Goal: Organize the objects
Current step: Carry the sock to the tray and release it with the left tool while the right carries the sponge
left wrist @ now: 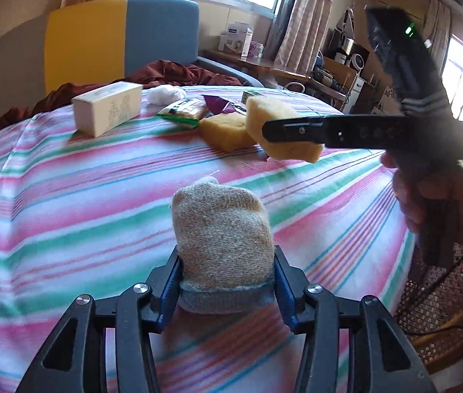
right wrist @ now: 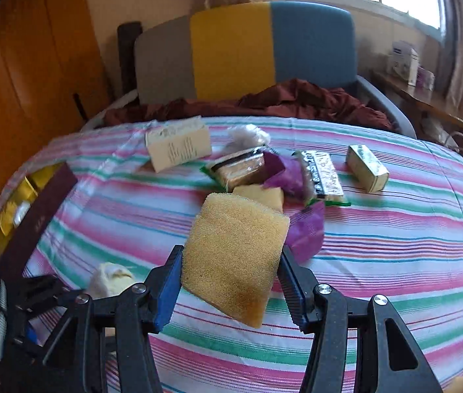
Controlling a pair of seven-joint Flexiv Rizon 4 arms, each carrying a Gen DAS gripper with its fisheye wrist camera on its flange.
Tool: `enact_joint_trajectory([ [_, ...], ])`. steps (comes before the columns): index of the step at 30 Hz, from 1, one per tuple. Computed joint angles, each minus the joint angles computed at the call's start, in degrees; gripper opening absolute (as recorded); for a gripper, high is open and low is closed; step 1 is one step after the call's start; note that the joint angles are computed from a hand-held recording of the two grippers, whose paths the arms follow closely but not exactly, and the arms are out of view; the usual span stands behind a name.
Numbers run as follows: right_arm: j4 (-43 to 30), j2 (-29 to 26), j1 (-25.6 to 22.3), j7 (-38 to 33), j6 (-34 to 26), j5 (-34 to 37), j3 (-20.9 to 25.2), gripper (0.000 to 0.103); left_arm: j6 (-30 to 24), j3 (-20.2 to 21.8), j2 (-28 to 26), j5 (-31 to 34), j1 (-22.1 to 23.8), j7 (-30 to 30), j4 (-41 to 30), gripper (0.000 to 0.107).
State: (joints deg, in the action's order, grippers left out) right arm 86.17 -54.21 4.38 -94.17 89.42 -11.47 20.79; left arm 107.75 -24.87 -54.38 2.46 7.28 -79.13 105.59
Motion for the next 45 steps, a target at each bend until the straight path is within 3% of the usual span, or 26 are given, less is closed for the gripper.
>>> enact_joint_trajectory([
  [12, -0.59, -0.73, 0.93, -2.93, -1.93, -0.42, -0.90, 0.056, 6.68, -6.83, 3.65, 7.85, 13.06, -6.31, 12.30, 0.050],
  [24, 0.81, -1.08, 0.28, -7.52, -0.49, -0.66, 1.77, 0.057, 13.73, -2.16, 10.83, 12.74, 21.44, -20.59, 20.48, 0.050],
  [30, 2.60, -0.83, -0.74, -8.57, 2.37, -1.12, 4.07, 0.057, 14.03, -2.71, 12.64, 17.59, 29.62, -26.68, 23.37, 0.050],
  [34, 4.16, -0.12, 0.17, -7.09, 4.38, -1.63, 3.42, 0.057, 9.04, -5.17, 13.50, 19.55, 36.12, -28.08, 24.45, 0.051],
  [37, 4.85, -0.18, -0.43, -5.18, 5.36, -1.72, 5.08, 0.057, 4.10, -7.46, 13.53, 18.59, 40.22, -25.93, 24.95, 0.051],
  [45, 8.15, -0.17, -1.08, 0.23, 11.78, -4.97, 10.16, 0.057, -0.56, -5.76, 15.16, 12.54, 42.41, -18.76, 27.39, 0.051],
])
